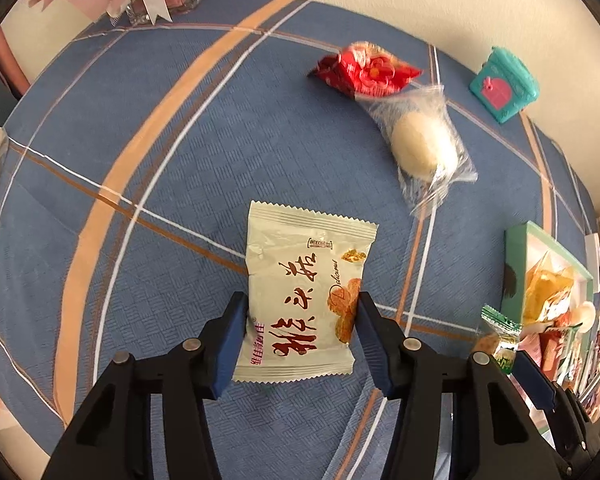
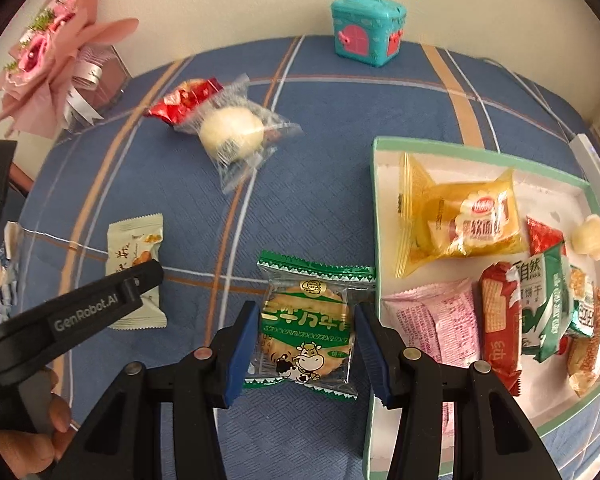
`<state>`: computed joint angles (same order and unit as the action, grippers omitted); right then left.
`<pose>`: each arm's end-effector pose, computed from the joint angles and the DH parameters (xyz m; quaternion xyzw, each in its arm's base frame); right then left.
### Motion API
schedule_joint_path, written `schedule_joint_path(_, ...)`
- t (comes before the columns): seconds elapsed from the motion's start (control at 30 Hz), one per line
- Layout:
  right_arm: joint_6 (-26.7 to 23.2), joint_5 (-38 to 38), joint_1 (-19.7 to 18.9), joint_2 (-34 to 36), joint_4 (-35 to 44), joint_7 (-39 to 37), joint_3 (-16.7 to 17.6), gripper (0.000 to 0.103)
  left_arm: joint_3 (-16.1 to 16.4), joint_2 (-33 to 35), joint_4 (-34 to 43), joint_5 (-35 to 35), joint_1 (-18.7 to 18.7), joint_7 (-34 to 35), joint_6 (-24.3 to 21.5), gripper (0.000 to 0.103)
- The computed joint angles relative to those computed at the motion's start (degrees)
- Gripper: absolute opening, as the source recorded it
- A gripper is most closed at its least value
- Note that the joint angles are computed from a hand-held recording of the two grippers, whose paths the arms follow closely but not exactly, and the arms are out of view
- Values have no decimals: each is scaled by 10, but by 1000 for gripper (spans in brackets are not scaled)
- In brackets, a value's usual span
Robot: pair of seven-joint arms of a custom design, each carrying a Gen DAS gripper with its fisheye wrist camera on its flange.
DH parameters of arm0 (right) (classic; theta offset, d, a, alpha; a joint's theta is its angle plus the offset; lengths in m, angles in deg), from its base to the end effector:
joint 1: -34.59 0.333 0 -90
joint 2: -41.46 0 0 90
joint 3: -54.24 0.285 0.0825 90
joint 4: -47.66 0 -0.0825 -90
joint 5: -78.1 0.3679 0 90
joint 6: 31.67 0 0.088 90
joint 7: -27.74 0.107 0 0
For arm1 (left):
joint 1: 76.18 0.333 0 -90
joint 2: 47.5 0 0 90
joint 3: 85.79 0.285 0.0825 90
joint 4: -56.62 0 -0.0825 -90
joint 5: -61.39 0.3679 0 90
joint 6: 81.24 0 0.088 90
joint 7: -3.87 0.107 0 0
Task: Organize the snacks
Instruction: 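Carry the cake packet and cookie packet over the tray with both grippers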
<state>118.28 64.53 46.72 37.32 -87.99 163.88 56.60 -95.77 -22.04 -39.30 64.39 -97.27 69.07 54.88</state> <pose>0.4913 0.1325 0.3670 -0.5578 0.8111 -0.1140 0.1344 0.5775 -0.3323 0.3565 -0.6591 0.7403 -0.1305 0.0240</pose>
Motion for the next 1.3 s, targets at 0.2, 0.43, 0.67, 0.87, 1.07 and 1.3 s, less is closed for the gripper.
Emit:
schedule_joint_path(0.2,11,0,0,-48,-21,1,0,52,4,-41,-30,17,-3,-20,33,55)
schedule_joint_path(0.43,39,-19,-13,-63,-18,18,5,52,5,-82,-54,54,-4,-46,57,56)
schedule_joint_path(0.67,34,-5,-13,-82,-30,9,-5,52,2,-78,-38,92,-13,-65,56,56)
schedule_joint_path(0.87,31,-1,-31,-103,-54,16,-12,52,-9,-61,-16,92,-28,-52,49,56)
schedule_joint_path(1.07,29,6,-56,-138,-88,26,-28,52,-21,-46,5,74,-45,-14,46,56)
schedule_joint_path(1.3,3,-7,-103,-195,-131,50,-38,52,-36,-25,32,41,-64,29,41,56)
